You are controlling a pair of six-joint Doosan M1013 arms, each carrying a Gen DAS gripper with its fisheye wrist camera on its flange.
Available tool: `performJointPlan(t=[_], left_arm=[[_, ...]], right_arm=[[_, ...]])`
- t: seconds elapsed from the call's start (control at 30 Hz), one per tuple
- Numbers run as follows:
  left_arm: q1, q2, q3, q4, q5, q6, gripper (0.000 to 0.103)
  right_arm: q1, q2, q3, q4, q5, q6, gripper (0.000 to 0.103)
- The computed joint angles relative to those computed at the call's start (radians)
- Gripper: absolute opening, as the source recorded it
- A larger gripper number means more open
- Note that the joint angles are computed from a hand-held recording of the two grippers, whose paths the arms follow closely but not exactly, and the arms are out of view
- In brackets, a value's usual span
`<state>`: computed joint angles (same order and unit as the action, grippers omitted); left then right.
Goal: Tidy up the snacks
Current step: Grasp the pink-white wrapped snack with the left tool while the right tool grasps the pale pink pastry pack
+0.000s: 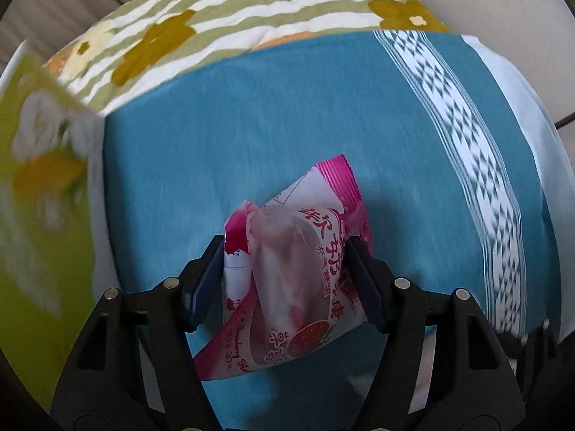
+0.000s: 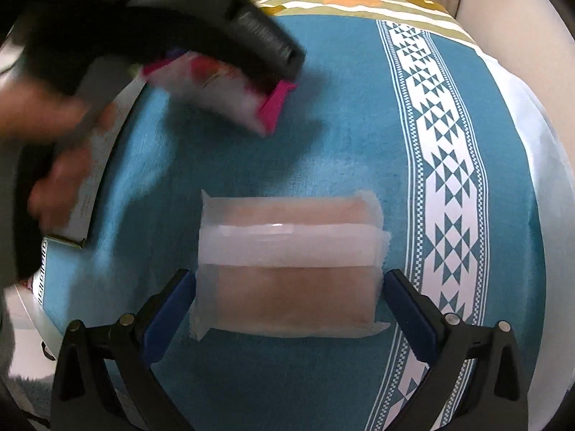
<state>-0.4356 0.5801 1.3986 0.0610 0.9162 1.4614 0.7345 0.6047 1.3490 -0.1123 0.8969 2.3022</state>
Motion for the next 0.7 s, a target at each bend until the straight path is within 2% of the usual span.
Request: performJointPlan(t=[0.17,0.33,0.43,0.6,0.7], left_arm=[[0.002,-0.037,0.059,-0.002,-0.024,-0.031,0.064],[0.006,-0.052,0.080,0.007,-0.033,-0.064,0.064],[0.006,-0.055,0.084,0.012,-0.035,-0.082,0.064],[0.007,-0.063,0.095,0.005,-0.045,-0.093,0.063],[0.013,-0.065,0.096,-0.018,-0.054,-0.082,0.059]], right_arm=[[0.009,0.010,-0.003,-0.051,-0.014,0.021,0.103],[0.021,0.024,-0.019,-0.114,0.005,0.043,0.102],[0.029,0.026,-0.018,-0.159,0.008,0.064,0.095],[0.033,0.018,-0.001,-0.206,-0.031,0.094,0.077],[0.024,0.010,0.011,-0.216,-0.056,0.094,0.071]])
